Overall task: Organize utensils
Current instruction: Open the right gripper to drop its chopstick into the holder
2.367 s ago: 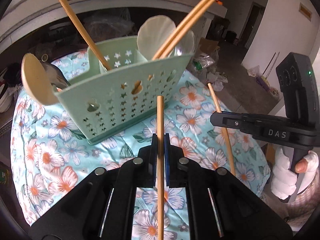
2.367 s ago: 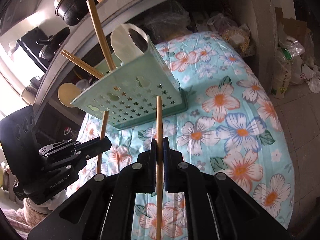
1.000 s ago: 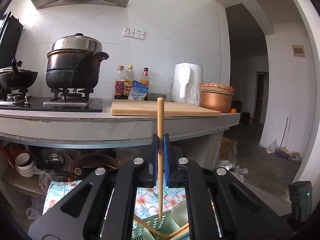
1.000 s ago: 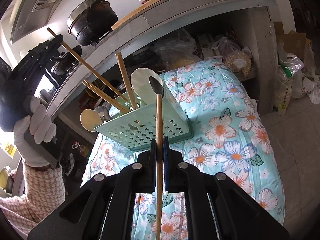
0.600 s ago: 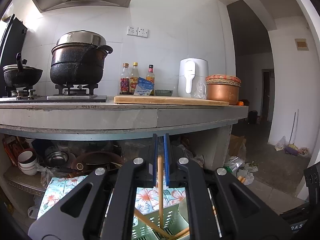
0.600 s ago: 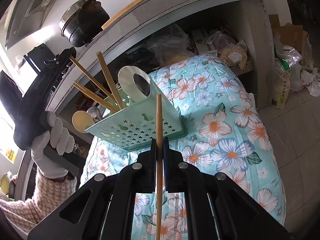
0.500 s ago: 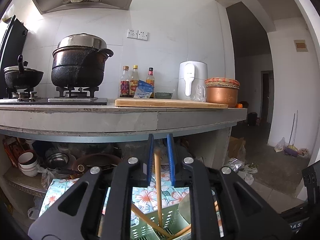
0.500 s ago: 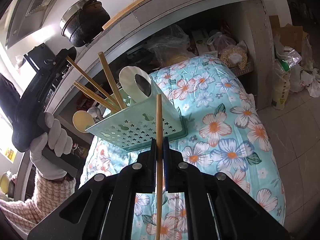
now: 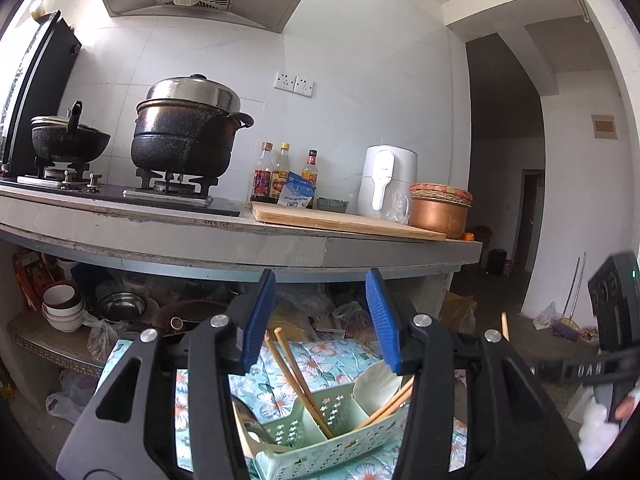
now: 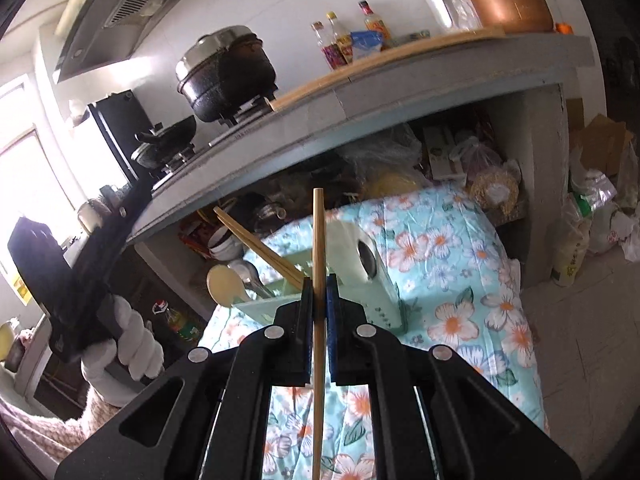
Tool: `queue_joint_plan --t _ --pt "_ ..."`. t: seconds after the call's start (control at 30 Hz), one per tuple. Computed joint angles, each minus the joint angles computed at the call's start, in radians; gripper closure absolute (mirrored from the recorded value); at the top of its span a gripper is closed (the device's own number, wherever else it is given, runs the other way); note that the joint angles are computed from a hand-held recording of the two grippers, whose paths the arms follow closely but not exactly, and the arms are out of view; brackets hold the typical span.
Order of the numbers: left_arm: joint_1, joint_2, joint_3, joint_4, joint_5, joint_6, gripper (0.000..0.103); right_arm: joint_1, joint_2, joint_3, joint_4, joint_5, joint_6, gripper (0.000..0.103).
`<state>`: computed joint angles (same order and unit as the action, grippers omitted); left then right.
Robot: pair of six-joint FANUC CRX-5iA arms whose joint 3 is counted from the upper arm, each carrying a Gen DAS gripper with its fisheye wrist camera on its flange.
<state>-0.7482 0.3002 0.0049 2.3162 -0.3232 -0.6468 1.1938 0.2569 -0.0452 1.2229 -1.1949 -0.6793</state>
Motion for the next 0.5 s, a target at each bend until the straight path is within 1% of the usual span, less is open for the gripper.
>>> queue_joint_plan --t 0.03,0.17,0.27,0.33,0.43,0.5 --pt "0.015 -0.009 -0.020 -0.046 -0.013 0.043 0.053 -0.007 -0.001 0.014 0.027 -0.004 0.024 0.097" --pt "0.072 -0.039 -0.096 -0.222 -0.060 0.187 0.049 -0.044 0.011 0.082 0.130 -0.007 0.142 0.097" --pt "0.125 -0.056 -0.147 -0.374 -0.114 0.306 0.047 -0.082 0.029 0.139 0.172 0.017 0.222 0.097" --pt "0.164 -0.060 -0.172 -0.489 -0.160 0.403 0.045 -0.107 0.046 0.176 0.181 0.029 0.268 0.097" --pt "0.194 -0.066 -0.200 -0.579 -0.183 0.470 0.045 -0.149 0.080 0.236 0.170 0.057 0.333 0.097" --pt "0.207 -0.067 -0.211 -0.615 -0.192 0.498 0.045 -0.174 0.102 0.268 0.156 0.084 0.362 0.097"
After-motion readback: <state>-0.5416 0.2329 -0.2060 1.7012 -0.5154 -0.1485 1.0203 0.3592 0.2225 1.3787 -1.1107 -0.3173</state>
